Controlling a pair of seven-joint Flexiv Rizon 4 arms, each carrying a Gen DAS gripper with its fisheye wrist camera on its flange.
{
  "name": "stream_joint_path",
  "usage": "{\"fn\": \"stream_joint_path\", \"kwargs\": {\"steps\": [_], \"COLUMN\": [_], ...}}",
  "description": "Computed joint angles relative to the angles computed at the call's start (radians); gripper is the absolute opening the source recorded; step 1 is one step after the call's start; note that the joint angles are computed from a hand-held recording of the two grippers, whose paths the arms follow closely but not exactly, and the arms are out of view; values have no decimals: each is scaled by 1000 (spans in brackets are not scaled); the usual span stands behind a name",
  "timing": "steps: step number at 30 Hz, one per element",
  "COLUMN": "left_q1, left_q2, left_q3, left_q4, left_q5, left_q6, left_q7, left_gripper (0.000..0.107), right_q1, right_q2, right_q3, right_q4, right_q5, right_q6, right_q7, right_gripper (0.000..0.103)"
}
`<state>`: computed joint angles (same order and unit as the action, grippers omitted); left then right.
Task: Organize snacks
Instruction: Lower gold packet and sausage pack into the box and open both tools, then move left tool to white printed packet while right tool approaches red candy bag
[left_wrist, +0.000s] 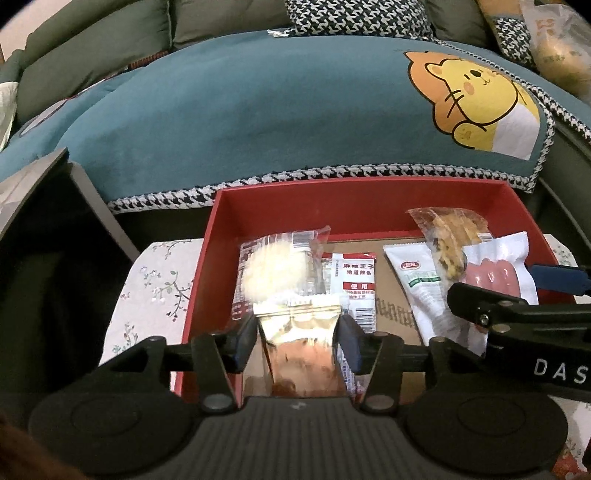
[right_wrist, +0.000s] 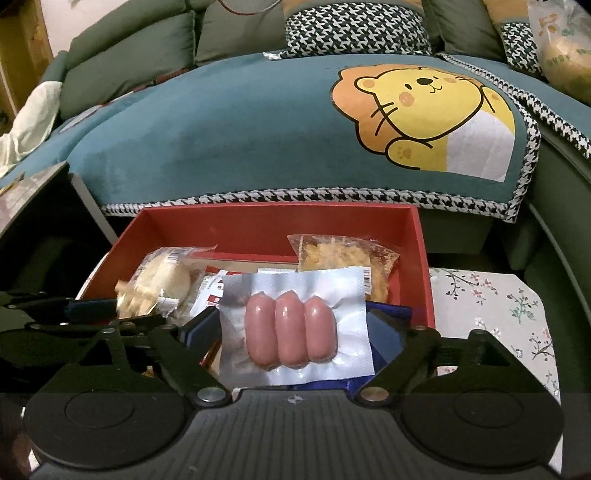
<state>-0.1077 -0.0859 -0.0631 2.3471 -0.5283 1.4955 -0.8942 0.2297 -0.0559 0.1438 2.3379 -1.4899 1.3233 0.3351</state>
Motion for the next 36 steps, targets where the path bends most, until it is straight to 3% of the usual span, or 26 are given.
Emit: {"fn": "stream_joint_path", "kwargs": {"steps": [5, 13, 21, 27, 36], "left_q1": [-1, -15, -63, -128, -204], "left_q2": [4, 26, 77, 157, 295], "left_q3": [0, -12, 10, 48, 96], "left_q4": [0, 11, 31, 68, 165], "left_q5": [-4, -141, -224, -293, -254], "left_q6": [-4, 4, -31, -69, -206], "left_q7": [-2, 78, 130, 197, 196], "left_gripper": [80, 81, 82, 86, 87], "right_q1": [-2, -17, -12, 2, 72], "right_q2": [0, 21, 79, 164, 366], "right_q3": [0, -6, 18, 60, 171], "right_q4": [4, -3, 29, 79, 202], "right_q5": [4, -75, -3, 151, 560], "right_q6": [1, 10, -36, -98, -260], "right_q7": [3, 47, -8, -121, -390], "right_gripper": [92, 99, 99, 99, 100]}}
